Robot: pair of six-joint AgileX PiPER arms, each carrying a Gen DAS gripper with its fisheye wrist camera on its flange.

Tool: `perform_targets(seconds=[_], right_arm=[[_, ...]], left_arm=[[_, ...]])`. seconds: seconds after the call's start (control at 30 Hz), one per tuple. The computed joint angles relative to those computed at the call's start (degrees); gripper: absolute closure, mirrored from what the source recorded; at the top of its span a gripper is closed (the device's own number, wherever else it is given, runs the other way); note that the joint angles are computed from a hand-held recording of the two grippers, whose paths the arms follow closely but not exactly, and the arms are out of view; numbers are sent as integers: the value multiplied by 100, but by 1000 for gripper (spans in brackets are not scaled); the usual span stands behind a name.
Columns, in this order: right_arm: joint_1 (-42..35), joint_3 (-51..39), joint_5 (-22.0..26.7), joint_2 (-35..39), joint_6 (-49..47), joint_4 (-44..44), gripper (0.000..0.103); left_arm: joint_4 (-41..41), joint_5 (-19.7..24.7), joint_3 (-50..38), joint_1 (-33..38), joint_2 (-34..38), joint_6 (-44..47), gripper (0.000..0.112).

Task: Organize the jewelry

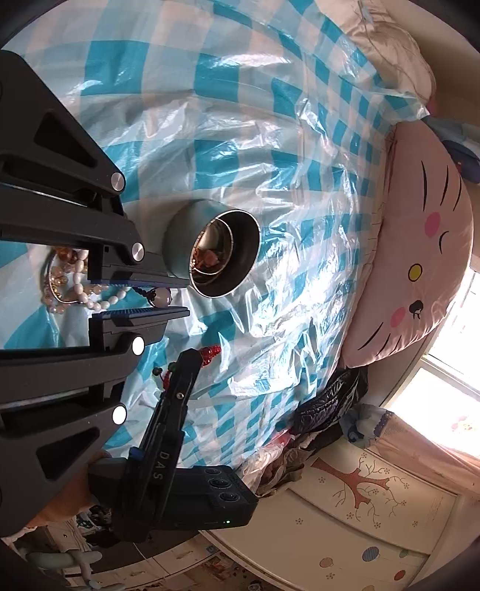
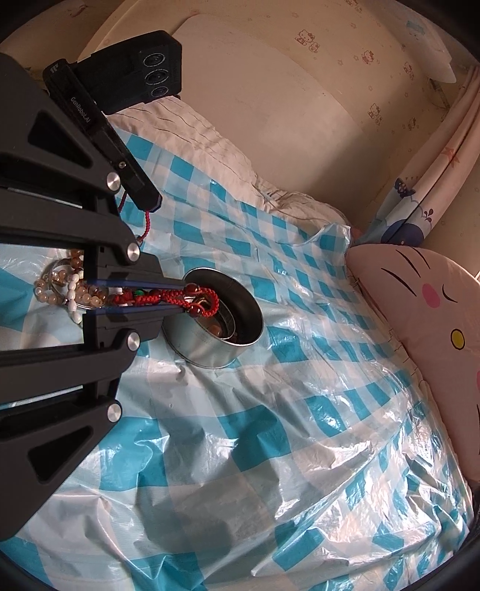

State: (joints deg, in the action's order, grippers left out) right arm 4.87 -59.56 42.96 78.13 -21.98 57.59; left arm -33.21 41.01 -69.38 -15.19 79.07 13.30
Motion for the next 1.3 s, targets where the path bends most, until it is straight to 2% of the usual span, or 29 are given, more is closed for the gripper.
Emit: perform_targets(seconds=[0.23,0.43,0.53,0.6,0.7,0.8,0.87,0.9,0.93,1.1,1.3], right_arm=[[131,-404,-186,331,-174,127,95],[189,-1047,-250,825,-162,36,95],[308,-1408,-278,1162,-18,-171,95],[431,-1661,-279,1387,154,-454,95],[713,-2141,-207,1767,560,-1127,95],[1077,-2640,-54,2137,1346,-2295,93],[1201,-2638,-113,2125,1654,-2788,82],[1249,-2580,-209,2058,1790,-3032,66],[1274,-2511,-299,1980,1896,-3212,57],[1053,-2098,-474,1589,1854,-3045,56],[852,-1573,-648,941,2036,-3136,39]], left_arm=[[9,10,-1058,-18,648,-172,103],[-529,-79,-1572,133,1272,-43,103],[-216,-106,-1730,109,1690,-474,102],[393,-129,-1734,77,1872,-1103,100],[831,-141,-1568,164,1856,-1578,92],[1057,-380,-1300,260,1576,-1739,77],[1236,-535,-1086,322,1351,-1889,65],[1282,-569,-1008,354,1258,-1943,64],[1341,-580,-954,374,1181,-2004,63],[2048,-624,-439,274,688,-2513,58],[4017,-442,140,-378,146,-3867,49]])
